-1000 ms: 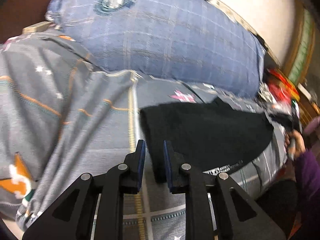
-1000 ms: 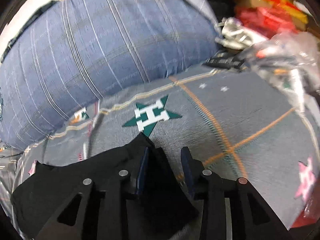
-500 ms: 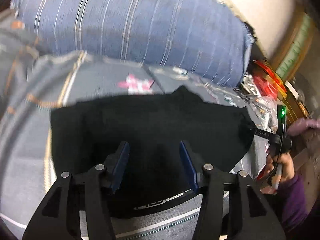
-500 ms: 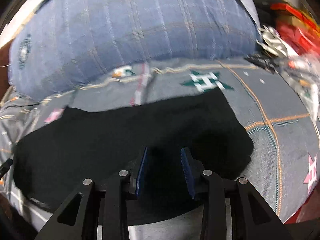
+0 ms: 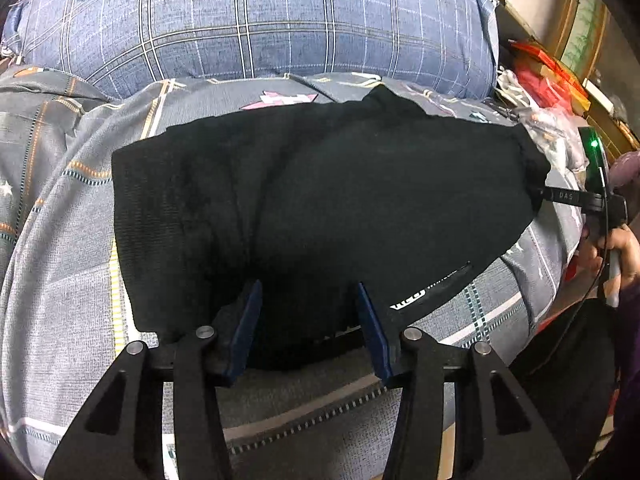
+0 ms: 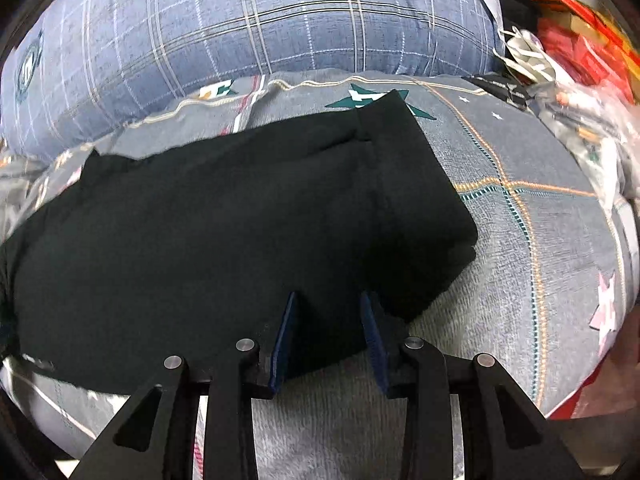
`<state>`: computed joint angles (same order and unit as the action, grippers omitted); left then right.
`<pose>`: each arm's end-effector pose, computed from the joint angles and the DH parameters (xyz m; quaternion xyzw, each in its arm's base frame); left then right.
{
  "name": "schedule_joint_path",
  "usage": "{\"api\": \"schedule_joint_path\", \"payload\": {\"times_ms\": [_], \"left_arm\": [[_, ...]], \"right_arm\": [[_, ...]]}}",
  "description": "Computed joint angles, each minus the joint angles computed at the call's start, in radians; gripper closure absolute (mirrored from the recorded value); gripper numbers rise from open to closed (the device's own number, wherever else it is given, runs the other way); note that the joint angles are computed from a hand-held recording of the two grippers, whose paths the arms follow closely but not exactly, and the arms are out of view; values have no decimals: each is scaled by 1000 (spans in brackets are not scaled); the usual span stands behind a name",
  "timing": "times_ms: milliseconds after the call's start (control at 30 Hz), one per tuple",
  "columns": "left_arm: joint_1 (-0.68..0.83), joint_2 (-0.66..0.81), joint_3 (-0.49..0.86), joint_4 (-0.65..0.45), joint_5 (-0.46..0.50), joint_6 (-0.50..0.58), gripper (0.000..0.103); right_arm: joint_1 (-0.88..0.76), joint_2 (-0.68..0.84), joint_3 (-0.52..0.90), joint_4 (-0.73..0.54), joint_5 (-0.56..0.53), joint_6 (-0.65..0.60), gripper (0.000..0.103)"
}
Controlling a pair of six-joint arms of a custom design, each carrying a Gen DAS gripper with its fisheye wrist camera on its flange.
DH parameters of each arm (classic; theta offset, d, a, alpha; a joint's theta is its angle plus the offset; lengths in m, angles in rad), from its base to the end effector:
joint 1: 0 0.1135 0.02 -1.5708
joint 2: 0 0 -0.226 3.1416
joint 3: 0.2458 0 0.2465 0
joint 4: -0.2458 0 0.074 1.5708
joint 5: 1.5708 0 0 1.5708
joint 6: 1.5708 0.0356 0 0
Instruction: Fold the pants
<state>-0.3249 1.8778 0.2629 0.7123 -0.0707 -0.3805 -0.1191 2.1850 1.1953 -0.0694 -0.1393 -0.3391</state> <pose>0.1956 -0.0632 0.0015 -0.0378 0.9434 -0.0819 0.3191 0.3830 -0.0409 0.0360 -0.1234 0.9573 0.0082 0.2611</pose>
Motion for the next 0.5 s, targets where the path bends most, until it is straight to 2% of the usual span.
{"api": "schedule_joint_path", "payload": {"times_ms": [67,133,233,333,500], "left_arm": [[65,-34,-22,15,72,-4,57],[115,-99,-49,11,125,-5,57],[109,-227,-86,-1,106,-18,57],[65,-335,-87,-36,35,-9,53],[126,-165,7,-17,86,6,51]], "right_arm": [[-1,5,36,-53,-4,12,68],[2,2,101,-165,-36,62,66],[27,-57,94,-188,-210,86,66],[136,-60,139,-220,-271,85,66],[324,59,295,-208,-255,147,66]]}}
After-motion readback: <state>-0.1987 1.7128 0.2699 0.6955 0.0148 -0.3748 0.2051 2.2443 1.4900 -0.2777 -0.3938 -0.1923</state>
